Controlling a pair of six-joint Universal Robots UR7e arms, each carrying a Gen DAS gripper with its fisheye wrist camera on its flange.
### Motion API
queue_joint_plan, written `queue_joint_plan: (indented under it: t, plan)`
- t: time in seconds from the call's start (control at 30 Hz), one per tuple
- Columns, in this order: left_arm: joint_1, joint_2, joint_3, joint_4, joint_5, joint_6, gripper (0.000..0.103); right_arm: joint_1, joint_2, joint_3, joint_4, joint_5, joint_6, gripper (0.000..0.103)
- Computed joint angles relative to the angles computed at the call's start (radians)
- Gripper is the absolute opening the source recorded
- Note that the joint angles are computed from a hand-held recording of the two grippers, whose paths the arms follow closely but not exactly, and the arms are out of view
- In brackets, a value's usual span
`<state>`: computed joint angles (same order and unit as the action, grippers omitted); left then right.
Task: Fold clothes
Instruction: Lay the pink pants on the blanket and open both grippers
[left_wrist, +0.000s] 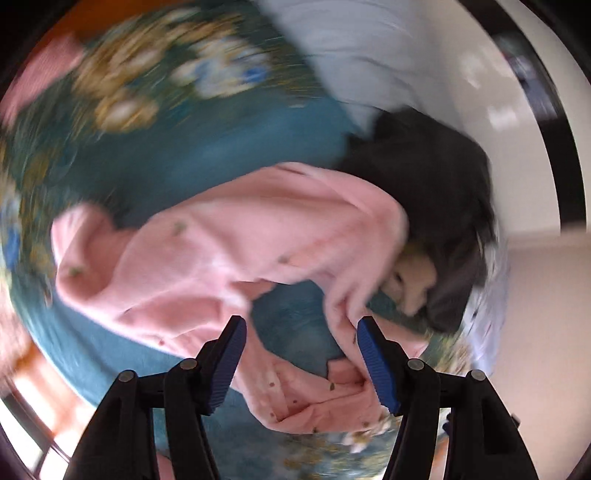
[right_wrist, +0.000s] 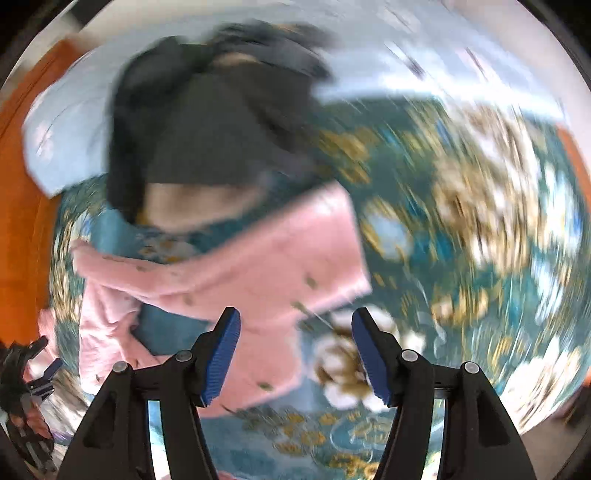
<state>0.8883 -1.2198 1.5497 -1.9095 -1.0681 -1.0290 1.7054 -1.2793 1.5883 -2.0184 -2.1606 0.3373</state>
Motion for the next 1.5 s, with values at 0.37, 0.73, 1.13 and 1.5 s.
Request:
queue_joint_plan:
  t: [0.37,0.73,1.13,1.5]
  plan:
    - [-0.184,0.097,-0.062,0.095,0.165,-0.006,0.066,-0.315,-0.022,0.130,-0.174,0.392,0.060,0.064]
    - [-0.208,0.095,-0.118,0.274,0.206,-0.166,0.066,-0.378,0.099,0.108,-0.291,0.550,0.244,0.006]
    - [-0.206,0.126,-0.127,0.266,0.240,-0.160,0.066,-0.287,0.158,-0.279,-0.367,0.531,-0.116,0.006]
    - [-0.184,0.069,-0.088,0.320,0.211,-0.272,0.066,-0.305,0.060,-0.088,-0.347,0.361,-0.121,0.039]
